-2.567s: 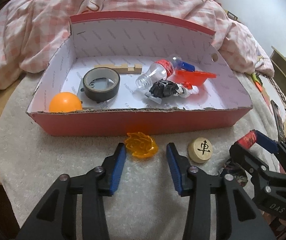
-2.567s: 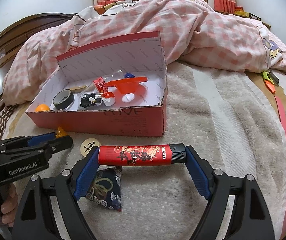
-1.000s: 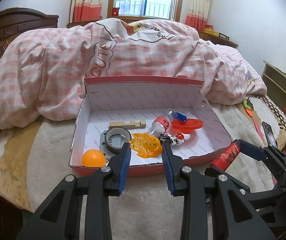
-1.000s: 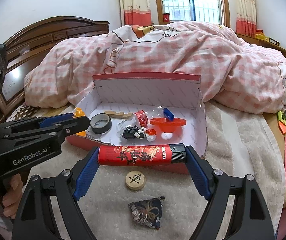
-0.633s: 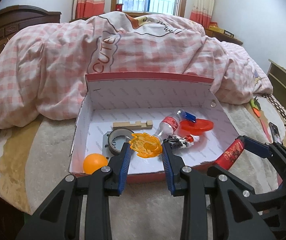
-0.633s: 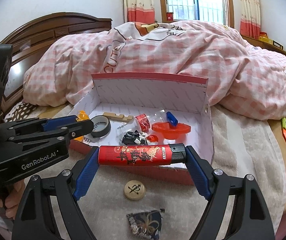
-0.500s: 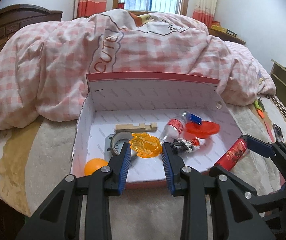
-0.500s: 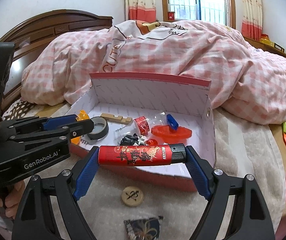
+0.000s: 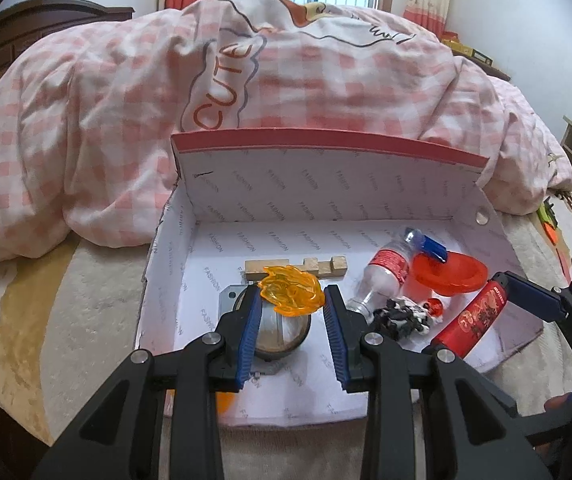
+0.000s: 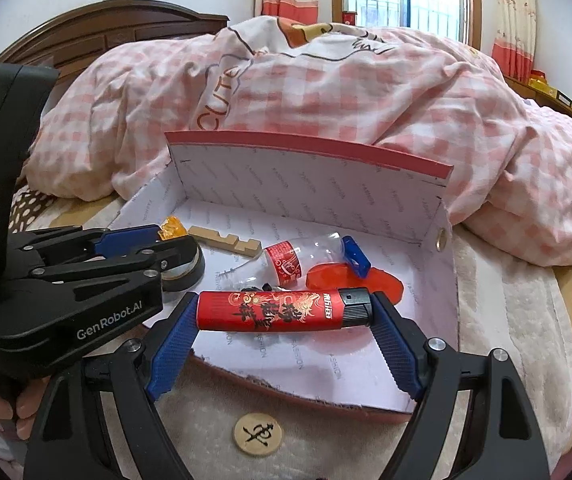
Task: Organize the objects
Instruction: 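Lower both held items into the box and open both grippers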
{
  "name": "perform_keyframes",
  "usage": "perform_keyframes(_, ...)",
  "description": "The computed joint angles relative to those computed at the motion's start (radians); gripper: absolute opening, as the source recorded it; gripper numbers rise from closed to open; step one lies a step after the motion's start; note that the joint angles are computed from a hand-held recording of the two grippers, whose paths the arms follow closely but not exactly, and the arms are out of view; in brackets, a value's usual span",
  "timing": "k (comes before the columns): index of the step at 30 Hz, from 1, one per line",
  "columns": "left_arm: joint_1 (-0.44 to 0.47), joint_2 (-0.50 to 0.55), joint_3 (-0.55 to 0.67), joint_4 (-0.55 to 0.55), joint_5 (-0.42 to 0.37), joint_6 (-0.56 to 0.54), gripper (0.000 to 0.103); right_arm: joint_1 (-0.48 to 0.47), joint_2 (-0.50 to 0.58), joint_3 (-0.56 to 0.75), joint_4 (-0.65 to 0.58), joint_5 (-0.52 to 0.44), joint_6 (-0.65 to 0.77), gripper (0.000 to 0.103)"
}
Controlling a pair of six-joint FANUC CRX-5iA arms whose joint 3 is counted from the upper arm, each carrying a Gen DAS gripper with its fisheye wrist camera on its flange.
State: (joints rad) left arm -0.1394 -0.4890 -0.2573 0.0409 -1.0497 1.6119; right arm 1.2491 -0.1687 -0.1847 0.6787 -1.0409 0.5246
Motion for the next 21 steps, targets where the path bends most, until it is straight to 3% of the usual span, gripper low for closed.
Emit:
perform_keyframes(17, 0.004, 0.039, 0.002, -0.001, -0.001, 0.009, 0.032, -0.029, 0.035, 0.029, -0.054, 0.008, 0.047, 0.085)
perform_keyframes(21, 0.02, 0.046, -0.004, 0.03, -0.012, -0.002, 0.042, -0.021, 0.047, 0.027, -0.027, -0.015, 0.038, 0.085)
